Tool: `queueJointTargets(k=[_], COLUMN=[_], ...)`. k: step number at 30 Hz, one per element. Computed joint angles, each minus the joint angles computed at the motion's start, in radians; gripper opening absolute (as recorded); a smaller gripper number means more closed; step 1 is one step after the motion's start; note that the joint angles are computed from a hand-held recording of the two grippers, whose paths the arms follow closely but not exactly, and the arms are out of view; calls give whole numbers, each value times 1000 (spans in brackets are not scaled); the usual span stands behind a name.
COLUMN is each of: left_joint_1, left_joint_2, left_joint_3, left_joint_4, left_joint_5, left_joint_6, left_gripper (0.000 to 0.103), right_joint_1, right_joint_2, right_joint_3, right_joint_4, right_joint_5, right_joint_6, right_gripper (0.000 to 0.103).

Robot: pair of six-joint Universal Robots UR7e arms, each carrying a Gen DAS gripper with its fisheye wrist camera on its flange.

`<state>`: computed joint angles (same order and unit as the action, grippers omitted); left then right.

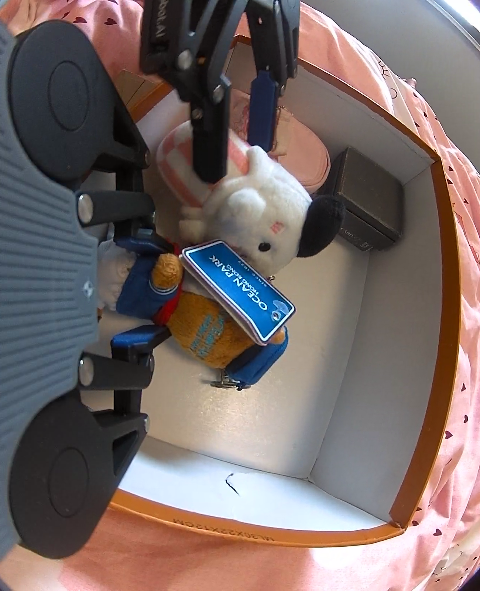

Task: Organize objects
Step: 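Carry the plush dog and bear keychain into the shoebox and lower them, then open both grippers to release the plush toys inside the shoebox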

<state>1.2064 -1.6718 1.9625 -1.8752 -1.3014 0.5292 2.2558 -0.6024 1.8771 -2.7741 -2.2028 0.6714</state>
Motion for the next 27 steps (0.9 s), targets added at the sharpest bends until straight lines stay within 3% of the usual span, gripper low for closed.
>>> queueJointTargets(k=[2,8,9,10,13,16,20,27], left_joint_1=[-2,9,14,19,39,41,29,16], left_joint_2=[1,38,48,59,70,71,68,58], left_joint_3=[-7,-40,-46,-52,-50,-49,-40,-16], left_joint_4=[12,85,96,110,102,106,106,92], left_joint_5=[-3,7,13,22,13,2,14,35], left_joint_6=[5,-107,-140,-172,-210,-219,-220,-211], left_gripper=[47,32,26,11,10,10,10,10], right_joint_1=[7,17,19,20,21,19,10,7], right_joint_2=[-4,-17,-19,-22,-25,-24,-9,1], right_joint_3=[-1,-4,-3,0,4,9,4,8], right_joint_4=[16,30,29,26,26,15,-5,-15], right_joint_5=[-2,-11,-14,-16,-25,-25,-12,-7], right_joint_6=[9,18,21,25,34,30,-14,-11], right_gripper=[44,48,47,46,37,34,33,33])
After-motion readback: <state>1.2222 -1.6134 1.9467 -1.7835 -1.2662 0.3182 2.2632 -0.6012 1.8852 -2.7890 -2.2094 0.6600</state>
